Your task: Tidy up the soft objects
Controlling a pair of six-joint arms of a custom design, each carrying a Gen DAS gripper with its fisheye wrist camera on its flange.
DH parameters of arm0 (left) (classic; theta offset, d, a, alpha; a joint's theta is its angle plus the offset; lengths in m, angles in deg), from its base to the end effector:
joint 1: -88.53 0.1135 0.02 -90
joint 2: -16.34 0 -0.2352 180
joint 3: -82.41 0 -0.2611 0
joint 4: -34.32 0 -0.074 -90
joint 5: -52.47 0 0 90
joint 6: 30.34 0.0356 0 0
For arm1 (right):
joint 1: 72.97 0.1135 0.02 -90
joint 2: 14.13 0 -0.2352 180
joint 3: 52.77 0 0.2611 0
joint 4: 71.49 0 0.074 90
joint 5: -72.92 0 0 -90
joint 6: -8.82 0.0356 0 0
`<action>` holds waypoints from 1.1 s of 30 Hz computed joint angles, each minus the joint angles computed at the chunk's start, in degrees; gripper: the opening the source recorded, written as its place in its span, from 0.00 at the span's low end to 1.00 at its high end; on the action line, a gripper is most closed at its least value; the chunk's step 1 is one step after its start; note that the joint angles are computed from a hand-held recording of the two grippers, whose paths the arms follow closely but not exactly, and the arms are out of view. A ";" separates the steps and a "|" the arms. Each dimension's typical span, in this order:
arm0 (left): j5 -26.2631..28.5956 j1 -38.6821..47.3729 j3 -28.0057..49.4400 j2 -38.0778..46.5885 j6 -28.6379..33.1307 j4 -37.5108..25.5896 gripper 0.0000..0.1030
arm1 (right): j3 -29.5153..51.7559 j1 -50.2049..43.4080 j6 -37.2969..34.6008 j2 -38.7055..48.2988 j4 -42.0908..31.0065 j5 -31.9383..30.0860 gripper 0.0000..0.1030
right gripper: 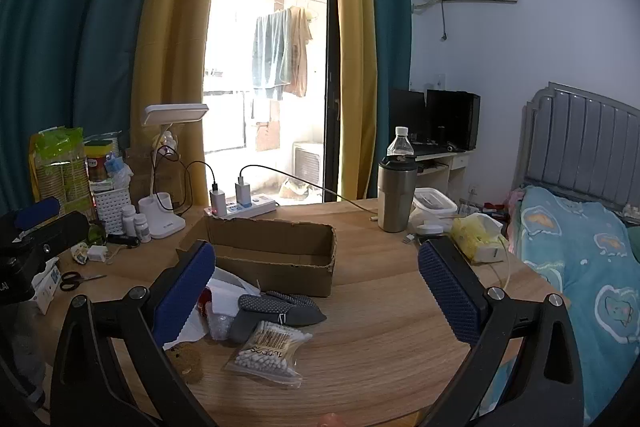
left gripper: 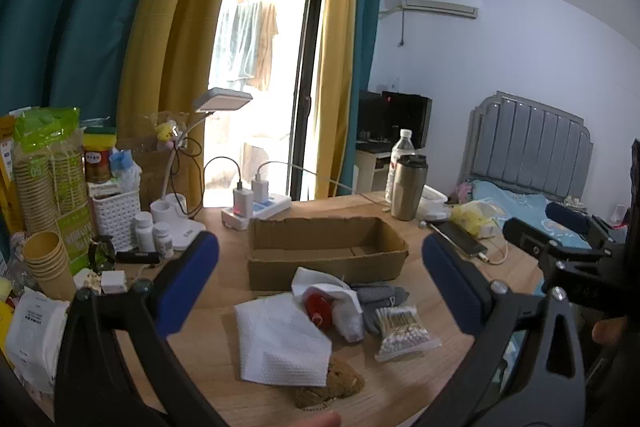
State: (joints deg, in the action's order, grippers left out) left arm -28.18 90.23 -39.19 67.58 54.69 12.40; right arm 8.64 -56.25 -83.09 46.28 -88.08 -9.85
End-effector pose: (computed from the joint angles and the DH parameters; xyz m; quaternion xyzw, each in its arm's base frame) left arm 0.2374 0.0013 0.3016 0.0037 0.7910 -0.0819 0.6063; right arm 0.2601 0.0734 0.2932 -0.0910 0.7906 0.0280 0.6049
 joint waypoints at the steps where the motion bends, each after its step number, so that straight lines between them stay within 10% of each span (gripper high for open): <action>1: 0.05 0.04 0.16 0.05 0.03 -0.15 1.00 | 0.08 -0.04 -0.03 -0.01 -0.13 -0.07 1.00; 33: 2.13 1.34 -0.16 -0.58 -0.23 -0.40 1.00 | 0.33 1.08 -0.73 -0.10 -0.37 0.98 1.00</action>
State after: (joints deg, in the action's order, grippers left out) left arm -26.05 91.57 -39.35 66.99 54.47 12.00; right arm 8.97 -55.17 -83.82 46.18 -88.45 -8.88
